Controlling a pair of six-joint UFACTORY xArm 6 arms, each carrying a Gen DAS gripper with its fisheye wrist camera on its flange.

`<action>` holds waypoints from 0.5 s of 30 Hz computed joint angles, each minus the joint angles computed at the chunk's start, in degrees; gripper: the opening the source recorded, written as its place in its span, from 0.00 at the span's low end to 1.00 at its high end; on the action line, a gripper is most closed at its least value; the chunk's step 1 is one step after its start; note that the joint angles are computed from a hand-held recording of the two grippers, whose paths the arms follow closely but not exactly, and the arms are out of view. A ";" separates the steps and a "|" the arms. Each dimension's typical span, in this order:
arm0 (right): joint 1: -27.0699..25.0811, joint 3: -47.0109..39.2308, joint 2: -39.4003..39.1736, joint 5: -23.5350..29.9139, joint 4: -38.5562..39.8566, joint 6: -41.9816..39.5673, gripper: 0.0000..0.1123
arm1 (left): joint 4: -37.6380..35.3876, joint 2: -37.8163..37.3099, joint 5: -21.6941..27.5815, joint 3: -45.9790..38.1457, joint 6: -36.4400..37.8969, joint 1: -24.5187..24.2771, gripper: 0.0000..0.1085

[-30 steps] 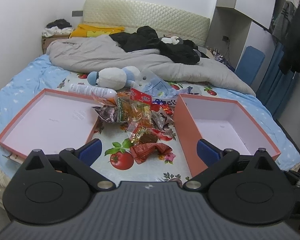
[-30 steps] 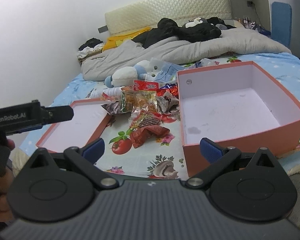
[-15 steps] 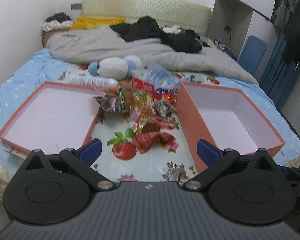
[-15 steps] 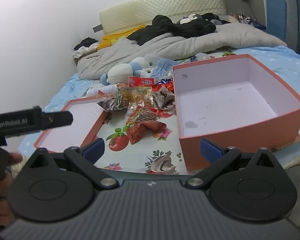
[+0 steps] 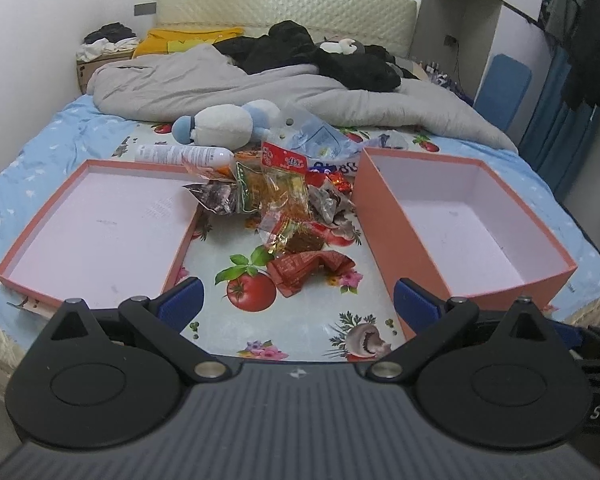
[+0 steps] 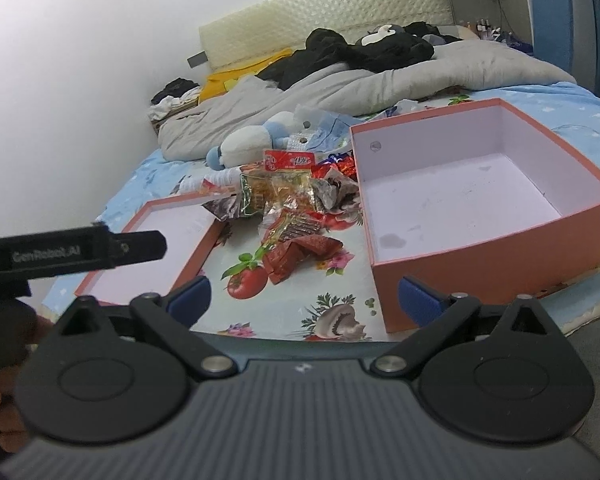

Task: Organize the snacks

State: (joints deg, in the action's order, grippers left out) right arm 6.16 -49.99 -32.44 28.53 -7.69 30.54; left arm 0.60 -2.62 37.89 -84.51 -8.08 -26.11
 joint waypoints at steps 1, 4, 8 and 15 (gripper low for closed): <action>0.00 0.01 0.00 -0.07 -0.23 0.01 0.89 | 0.12 -0.02 -0.22 0.17 0.60 -0.05 0.94; 0.12 -0.22 0.26 0.35 -4.10 2.99 0.89 | -0.31 -0.05 -1.25 0.63 1.89 0.20 0.94; -0.06 0.77 0.07 -0.86 -8.73 6.29 0.89 | -0.50 0.96 -0.60 -0.52 2.17 0.34 0.94; -0.45 1.44 0.26 -1.27 -5.21 2.55 0.90 | -3.42 1.72 1.56 -0.84 3.28 -0.12 0.94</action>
